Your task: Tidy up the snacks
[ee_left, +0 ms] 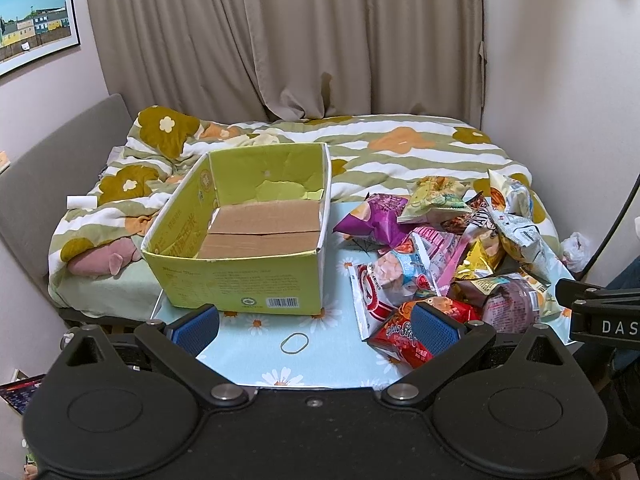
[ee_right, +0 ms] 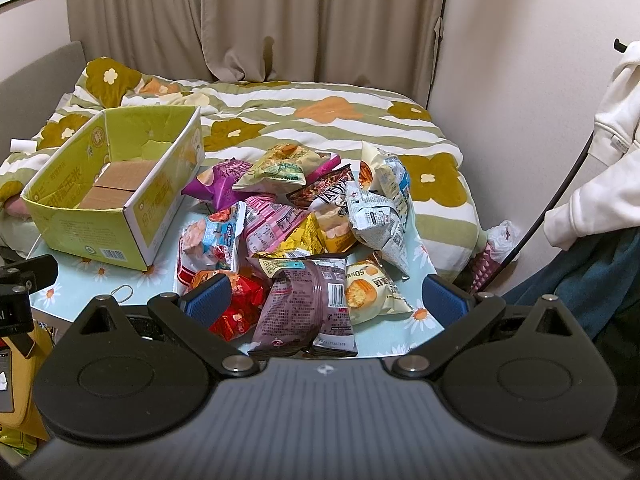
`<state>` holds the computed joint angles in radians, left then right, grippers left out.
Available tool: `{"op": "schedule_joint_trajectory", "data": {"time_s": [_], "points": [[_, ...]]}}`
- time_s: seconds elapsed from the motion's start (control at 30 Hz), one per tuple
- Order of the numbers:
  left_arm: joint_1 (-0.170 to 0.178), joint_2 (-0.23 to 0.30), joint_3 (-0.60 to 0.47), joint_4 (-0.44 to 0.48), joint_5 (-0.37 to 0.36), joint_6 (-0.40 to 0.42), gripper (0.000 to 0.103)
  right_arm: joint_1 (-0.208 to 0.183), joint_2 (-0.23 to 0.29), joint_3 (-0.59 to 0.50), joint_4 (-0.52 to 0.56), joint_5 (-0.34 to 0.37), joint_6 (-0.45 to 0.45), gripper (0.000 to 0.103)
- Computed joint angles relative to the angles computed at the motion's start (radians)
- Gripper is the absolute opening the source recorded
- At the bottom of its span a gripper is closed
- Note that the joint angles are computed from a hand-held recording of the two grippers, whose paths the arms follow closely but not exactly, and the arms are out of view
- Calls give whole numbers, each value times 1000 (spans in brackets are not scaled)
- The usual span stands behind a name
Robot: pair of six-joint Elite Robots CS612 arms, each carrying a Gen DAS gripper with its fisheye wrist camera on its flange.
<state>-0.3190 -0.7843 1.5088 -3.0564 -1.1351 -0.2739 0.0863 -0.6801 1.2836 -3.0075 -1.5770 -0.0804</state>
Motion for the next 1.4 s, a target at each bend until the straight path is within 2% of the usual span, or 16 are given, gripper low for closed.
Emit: {"op": "schedule_joint_trajectory", "data": {"time_s": [0.53,0.93,1.1,1.4], "points": [[-1,-1,-6,4,-14,8,103,-1,-1,1,0,0,-1,103],[11,9,-21,-4,-88,21,103,-11,4,-2,9,19,8,103],[24,47,-69,-5,-145,91,103,-19,20,-24,38,37,19,103],[49,168,-210,24,-330,322,103,-32,87,-133,194,73,55,103]]}}
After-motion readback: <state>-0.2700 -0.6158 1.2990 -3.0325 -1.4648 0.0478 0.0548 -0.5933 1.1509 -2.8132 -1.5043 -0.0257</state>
